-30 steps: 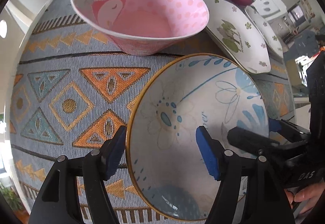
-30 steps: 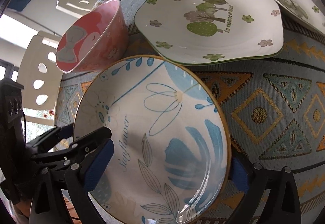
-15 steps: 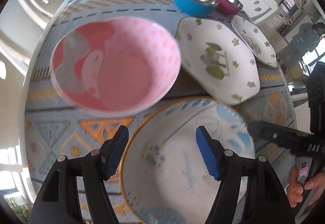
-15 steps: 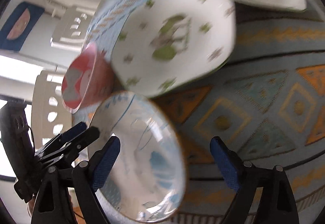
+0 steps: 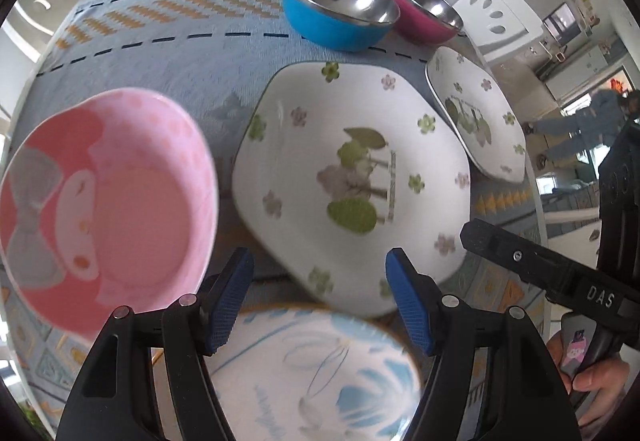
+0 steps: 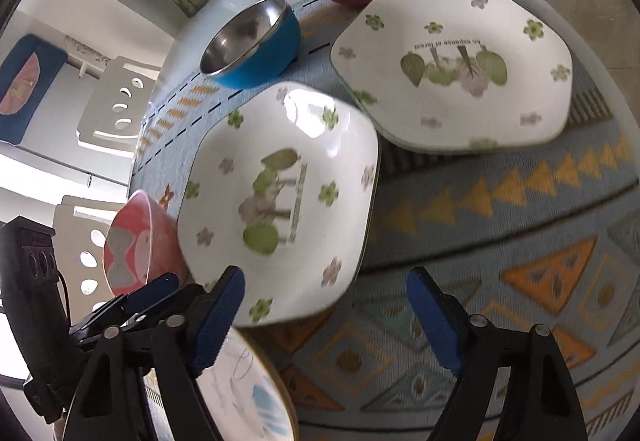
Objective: Organize plates and bowls
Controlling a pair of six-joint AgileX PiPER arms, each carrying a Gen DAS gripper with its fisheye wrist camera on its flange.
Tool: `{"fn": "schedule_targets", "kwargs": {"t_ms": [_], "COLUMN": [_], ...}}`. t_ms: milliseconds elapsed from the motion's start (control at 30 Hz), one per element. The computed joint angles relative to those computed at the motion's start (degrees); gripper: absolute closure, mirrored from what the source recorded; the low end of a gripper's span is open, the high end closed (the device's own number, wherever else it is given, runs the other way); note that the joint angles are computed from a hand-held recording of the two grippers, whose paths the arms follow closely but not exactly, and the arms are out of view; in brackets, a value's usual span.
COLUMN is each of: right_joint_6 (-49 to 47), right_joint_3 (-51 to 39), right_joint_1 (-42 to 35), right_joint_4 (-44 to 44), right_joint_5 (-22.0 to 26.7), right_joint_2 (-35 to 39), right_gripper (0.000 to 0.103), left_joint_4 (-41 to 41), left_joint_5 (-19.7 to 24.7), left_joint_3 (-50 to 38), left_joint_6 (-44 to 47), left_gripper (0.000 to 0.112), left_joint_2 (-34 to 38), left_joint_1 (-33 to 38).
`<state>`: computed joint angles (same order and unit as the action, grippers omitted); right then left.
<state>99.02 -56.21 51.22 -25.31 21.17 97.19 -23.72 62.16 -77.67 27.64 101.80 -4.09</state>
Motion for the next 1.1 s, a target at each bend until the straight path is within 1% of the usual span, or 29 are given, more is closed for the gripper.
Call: {"fn": "schedule_targets", "kwargs": {"t_ms": [33,133,267,300,400,500,633,667,733,800,867,900,933,1000,1100], "right_joint_6": [-2.4,-11.0,-25.3,-29.0,-36.7,-42.8,-52.1,-52.5,-52.8,-51.4,-50.3,-49.4,-49.6,-51.6,-54.6], "right_joint_3": [0.1,0.3,-1.3,-1.7,-3.4,-4.7,-6.7,-7.2,-8.5,-8.5,-7.8,-7.3,-6.9,-6.5,-5.6], "right_joint_1": [-1.0,-3.7,-7.2,-8.0,-9.4,-10.5,-11.7,-11.8,-11.8,-11.6,-11.8,-12.0,-12.1,-12.6,-12.8], "right_joint_4": [1.6,7.9,19.1,22.0,28.0,33.2,41.2,41.6,41.4,40.1,39.7,39.5,39.9,41.7,43.9], "right_joint_5": [-0.7,-1.9,-3.8,-4.1,-3.2,-3.6,-3.6,-2.8,-1.4,-1.2,-1.2,-1.0,-1.0,-0.5,-0.9], "right_joint_2": [0.0,0.3,2.4,3.1,4.9,6.4,8.6,9.0,10.1,10.1,9.6,9.2,9.0,8.6,7.8], "right_gripper": [0.021,0.021,0.021,0.021,0.023,0.027,0.037,0.037,0.039,0.041,0.047,0.052,0.055,0.057,0.057], "left_joint_4": [0.4,3.7,2.5,3.1,6.1,8.4,11.1,12.4,14.8,19.7,22.6,22.6,22.5,22.5,23.2], "left_joint_5": [0.1,-1.7,-1.3,-2.0,-3.4,-4.8,-3.3,-2.8,-2.6,-2.9,-2.8,-2.1,-1.4,-1.4,-1.6], "left_joint_3": [-0.9,-3.2,-7.0,-7.7,-9.4,-11.0,-14.4,-15.2,-16.2,-17.0,-18.3,-19.3,-20.2,-20.5,-20.5], "left_joint_6": [-1.0,-4.0,-4.9,-5.3,-7.1,-8.6,-11.0,-11.9,-13.4,-16.2,-18.1,-18.4,-18.8,-19.1,-19.9], "left_gripper": [0.046,0.046,0.047,0.047,0.047,0.048,0.049,0.050,0.059,0.084,0.091,0.091,0.091,0.091,0.091], "left_joint_2": [0.8,2.4,5.2,5.7,6.9,8.2,10.6,11.1,11.7,12.5,13.6,14.1,14.7,14.7,14.8], "left_joint_1": [-0.4,-1.6,-0.5,-0.9,-3.0,-4.8,-6.5,-7.1,-7.9,-9.2,-9.8,-9.8,-9.8,-9.7,-10.2]}}
